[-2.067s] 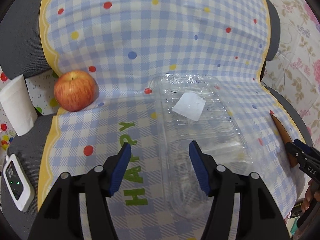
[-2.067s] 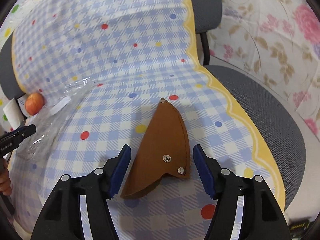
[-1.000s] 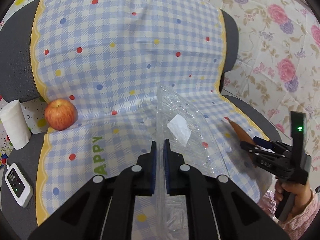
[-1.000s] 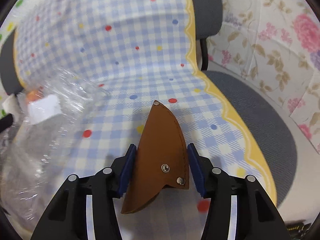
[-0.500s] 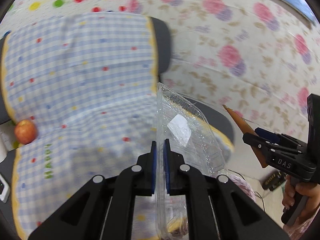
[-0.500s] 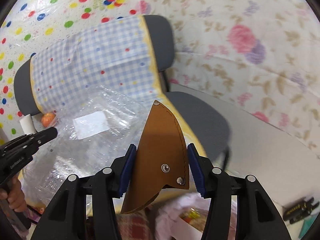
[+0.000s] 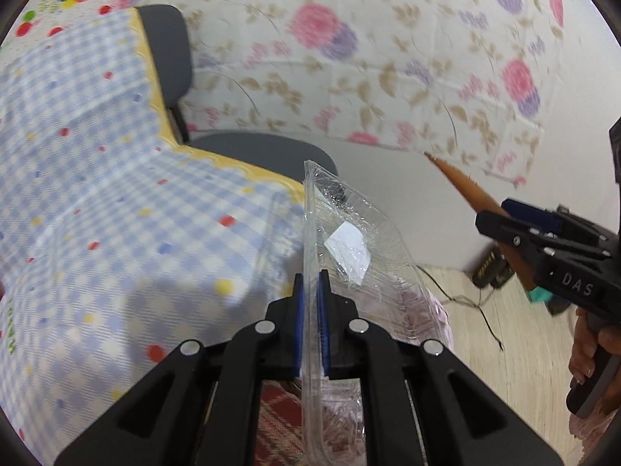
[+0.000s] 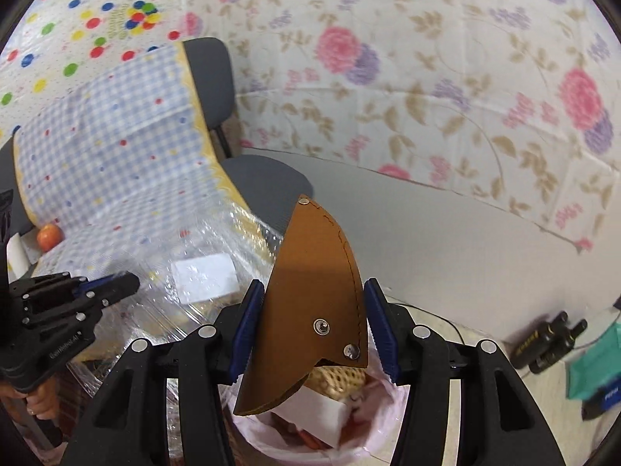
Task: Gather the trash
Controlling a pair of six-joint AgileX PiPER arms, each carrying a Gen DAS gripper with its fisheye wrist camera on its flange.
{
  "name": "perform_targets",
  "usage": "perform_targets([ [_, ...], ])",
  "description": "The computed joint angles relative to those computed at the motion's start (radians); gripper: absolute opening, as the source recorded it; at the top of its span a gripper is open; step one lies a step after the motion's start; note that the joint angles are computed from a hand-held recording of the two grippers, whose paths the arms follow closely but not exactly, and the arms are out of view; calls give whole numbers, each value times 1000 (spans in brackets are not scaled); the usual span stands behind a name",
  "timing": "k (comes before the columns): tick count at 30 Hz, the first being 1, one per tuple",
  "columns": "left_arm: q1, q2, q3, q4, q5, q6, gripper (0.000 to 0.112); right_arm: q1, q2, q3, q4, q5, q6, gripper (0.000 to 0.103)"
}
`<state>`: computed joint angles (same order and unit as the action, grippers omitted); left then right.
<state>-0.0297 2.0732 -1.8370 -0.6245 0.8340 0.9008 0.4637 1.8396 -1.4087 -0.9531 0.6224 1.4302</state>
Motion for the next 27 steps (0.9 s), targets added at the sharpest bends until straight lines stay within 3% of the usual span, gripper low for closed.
perform_targets([
  [3, -30, 37, -29, 51, 19, -32, 7, -31, 3, 25, 22, -34, 3, 55],
  [5, -53, 57, -48, 101, 6, -67, 29, -46, 21, 26, 22, -34, 10, 59],
  [6, -54, 60, -46, 101, -6, -67, 46, -57, 31, 26, 34, -46, 2, 65],
  [9, -22, 55, -51, 25, 16, -8, 48, -68, 37, 38, 52, -69, -6, 65],
  [15, 44, 58, -116, 10, 33, -68, 52, -68, 32, 23, 89, -79, -56, 65],
  [20, 79, 30, -102, -7, 2, -67, 71, -42, 19, -21, 108, -69, -99, 66],
  [27, 148, 5, -132, 44, -8, -140, 88, 32, 64, -212, 202, 24, -298, 84],
])
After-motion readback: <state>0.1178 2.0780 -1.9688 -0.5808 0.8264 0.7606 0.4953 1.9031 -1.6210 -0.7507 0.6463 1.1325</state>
